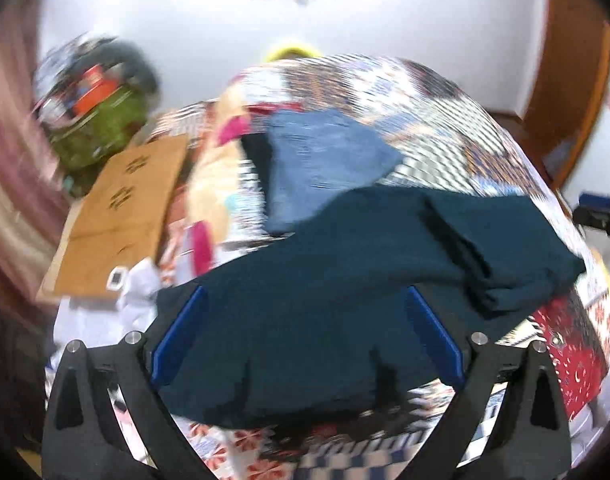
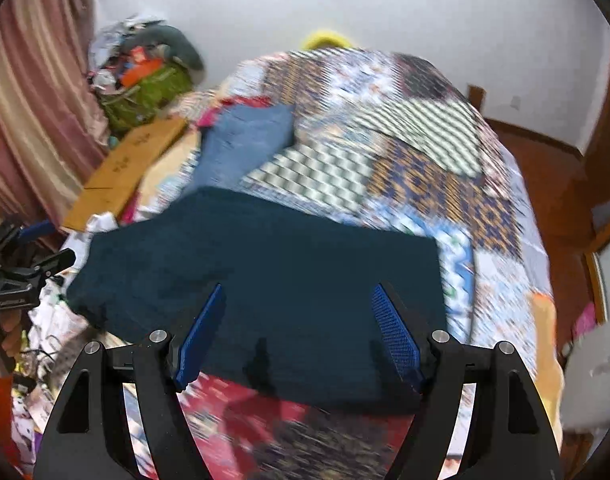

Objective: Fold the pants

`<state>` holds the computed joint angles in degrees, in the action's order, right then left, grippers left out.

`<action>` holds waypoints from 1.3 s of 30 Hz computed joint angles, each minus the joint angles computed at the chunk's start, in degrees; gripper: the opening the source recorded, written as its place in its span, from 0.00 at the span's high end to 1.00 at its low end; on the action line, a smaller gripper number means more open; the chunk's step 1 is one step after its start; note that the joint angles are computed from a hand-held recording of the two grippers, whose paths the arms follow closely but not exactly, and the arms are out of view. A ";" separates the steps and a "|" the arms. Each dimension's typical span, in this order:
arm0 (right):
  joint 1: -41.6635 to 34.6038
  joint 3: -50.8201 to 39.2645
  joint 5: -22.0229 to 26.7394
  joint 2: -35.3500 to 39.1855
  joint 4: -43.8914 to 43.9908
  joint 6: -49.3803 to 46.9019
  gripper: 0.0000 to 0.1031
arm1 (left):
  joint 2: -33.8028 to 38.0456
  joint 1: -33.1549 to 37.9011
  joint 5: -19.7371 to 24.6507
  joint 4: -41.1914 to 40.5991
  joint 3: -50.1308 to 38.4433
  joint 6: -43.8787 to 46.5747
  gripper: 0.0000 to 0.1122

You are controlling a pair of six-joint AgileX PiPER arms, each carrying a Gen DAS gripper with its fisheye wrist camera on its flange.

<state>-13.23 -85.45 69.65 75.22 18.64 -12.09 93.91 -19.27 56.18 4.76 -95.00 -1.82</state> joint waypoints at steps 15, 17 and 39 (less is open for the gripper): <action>22.47 0.79 -5.23 10.11 -2.54 11.74 0.29 | -2.36 26.38 4.25 -27.69 17.28 10.81 0.12; 23.62 2.13 -5.83 9.90 -4.25 12.22 0.26 | -1.42 28.03 5.12 -32.81 19.50 13.22 0.12; 26.34 3.89 -8.24 9.04 -7.47 11.36 0.22 | 14.97 32.55 5.42 -49.99 15.84 13.78 0.54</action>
